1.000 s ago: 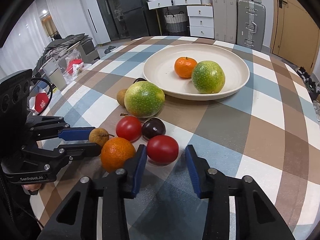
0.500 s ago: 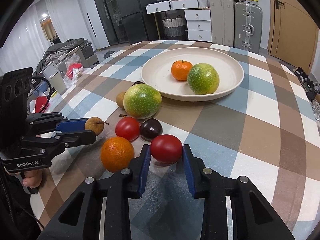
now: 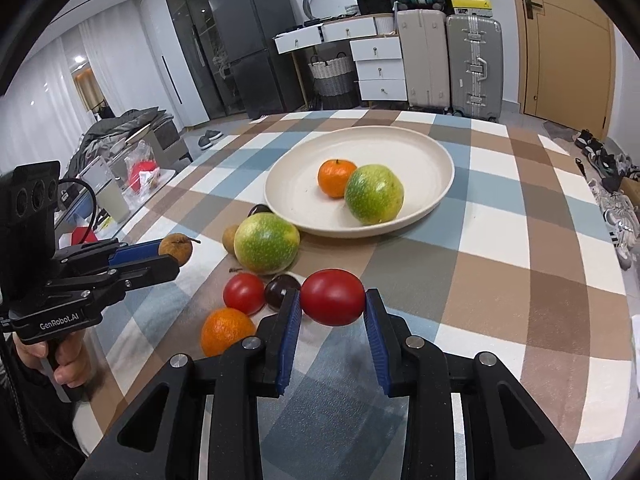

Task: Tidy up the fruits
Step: 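Carry both fruits over the plate and open both tools to drop them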

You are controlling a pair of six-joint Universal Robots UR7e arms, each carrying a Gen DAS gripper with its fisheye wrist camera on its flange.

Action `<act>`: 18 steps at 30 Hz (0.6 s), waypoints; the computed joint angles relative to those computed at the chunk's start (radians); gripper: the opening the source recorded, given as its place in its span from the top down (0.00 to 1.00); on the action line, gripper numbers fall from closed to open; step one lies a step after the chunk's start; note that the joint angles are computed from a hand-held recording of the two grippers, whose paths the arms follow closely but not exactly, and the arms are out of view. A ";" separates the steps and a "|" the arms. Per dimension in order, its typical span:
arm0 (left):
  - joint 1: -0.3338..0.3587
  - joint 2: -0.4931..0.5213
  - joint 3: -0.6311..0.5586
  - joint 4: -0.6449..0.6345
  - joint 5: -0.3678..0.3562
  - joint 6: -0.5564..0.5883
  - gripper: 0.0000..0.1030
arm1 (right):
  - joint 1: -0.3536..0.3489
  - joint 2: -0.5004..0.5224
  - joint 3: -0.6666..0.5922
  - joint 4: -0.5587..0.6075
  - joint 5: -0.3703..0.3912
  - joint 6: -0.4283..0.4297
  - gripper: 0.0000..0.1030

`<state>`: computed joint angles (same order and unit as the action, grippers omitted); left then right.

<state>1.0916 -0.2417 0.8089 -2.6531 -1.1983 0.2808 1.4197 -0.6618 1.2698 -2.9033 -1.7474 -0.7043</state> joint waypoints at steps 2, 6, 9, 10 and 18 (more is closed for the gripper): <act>-0.002 0.015 -0.034 0.007 0.011 0.004 0.79 | 0.005 0.004 -0.011 -0.010 -0.014 0.008 0.69; -0.005 0.045 -0.103 0.022 0.018 0.013 0.79 | 0.008 0.007 -0.030 -0.022 -0.015 0.036 0.69; -0.008 0.074 -0.163 0.034 0.022 0.017 0.79 | 0.009 0.009 -0.044 -0.033 -0.008 0.047 0.69; -0.008 0.085 -0.188 0.043 0.022 0.017 0.79 | 0.009 0.009 -0.047 -0.037 -0.005 0.052 0.69; -0.015 0.227 -0.470 0.155 0.029 0.043 0.78 | 0.017 0.021 -0.089 -0.049 0.002 0.062 0.69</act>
